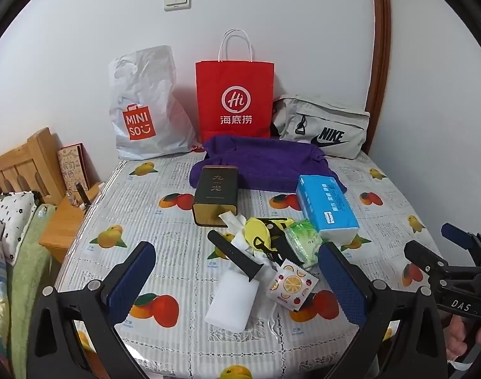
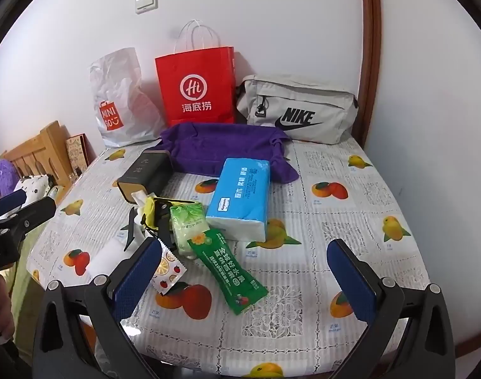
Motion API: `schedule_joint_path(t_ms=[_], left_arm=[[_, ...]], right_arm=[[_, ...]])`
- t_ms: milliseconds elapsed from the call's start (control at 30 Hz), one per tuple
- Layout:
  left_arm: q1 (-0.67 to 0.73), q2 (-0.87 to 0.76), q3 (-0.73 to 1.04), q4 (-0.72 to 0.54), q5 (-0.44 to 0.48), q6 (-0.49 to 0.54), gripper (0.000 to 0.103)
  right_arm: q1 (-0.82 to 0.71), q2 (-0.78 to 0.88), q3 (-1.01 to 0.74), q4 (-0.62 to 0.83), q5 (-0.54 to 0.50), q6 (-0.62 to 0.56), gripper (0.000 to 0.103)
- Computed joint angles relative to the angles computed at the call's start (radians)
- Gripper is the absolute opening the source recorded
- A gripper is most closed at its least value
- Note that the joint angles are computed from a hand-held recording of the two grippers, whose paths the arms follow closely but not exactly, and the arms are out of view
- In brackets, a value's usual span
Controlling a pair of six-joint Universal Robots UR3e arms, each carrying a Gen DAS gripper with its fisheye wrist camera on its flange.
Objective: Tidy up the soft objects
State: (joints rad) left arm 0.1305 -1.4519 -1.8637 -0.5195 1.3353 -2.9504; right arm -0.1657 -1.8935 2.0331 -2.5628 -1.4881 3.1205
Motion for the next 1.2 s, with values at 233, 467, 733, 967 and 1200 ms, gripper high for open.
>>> schedule_joint_path(t_ms=[233, 467, 733, 967, 1200], left_arm=[[-0.029, -0.034, 0.029, -0.007, 0.04, -0.026, 0.103], [0.016, 0.042, -0.002, -0.044, -0.037, 0.02, 0.103], [0.019, 0.061, -0.008, -0.054, -0.042, 0.021, 0.103], [0.011, 0.065, -0.011, -0.052, -0.034, 0.015, 0.103], [0.011, 0.069, -0.018, -0.048, -0.037, 0.015, 0.103]], right_arm=[[0.023, -0.011, -0.013, 0.017, -0.02, -0.015, 0.103], [0.028, -0.023, -0.014, 0.026, -0.025, -0.01, 0.103], [0.024, -0.032, -0.013, 0.031, -0.009, -0.011, 0.103], [0.029, -0.048, -0.004, 0.026, -0.012, -0.003, 0.103], [0.043, -0.052, 0.003, 0.018, -0.028, -0.002, 0.103]])
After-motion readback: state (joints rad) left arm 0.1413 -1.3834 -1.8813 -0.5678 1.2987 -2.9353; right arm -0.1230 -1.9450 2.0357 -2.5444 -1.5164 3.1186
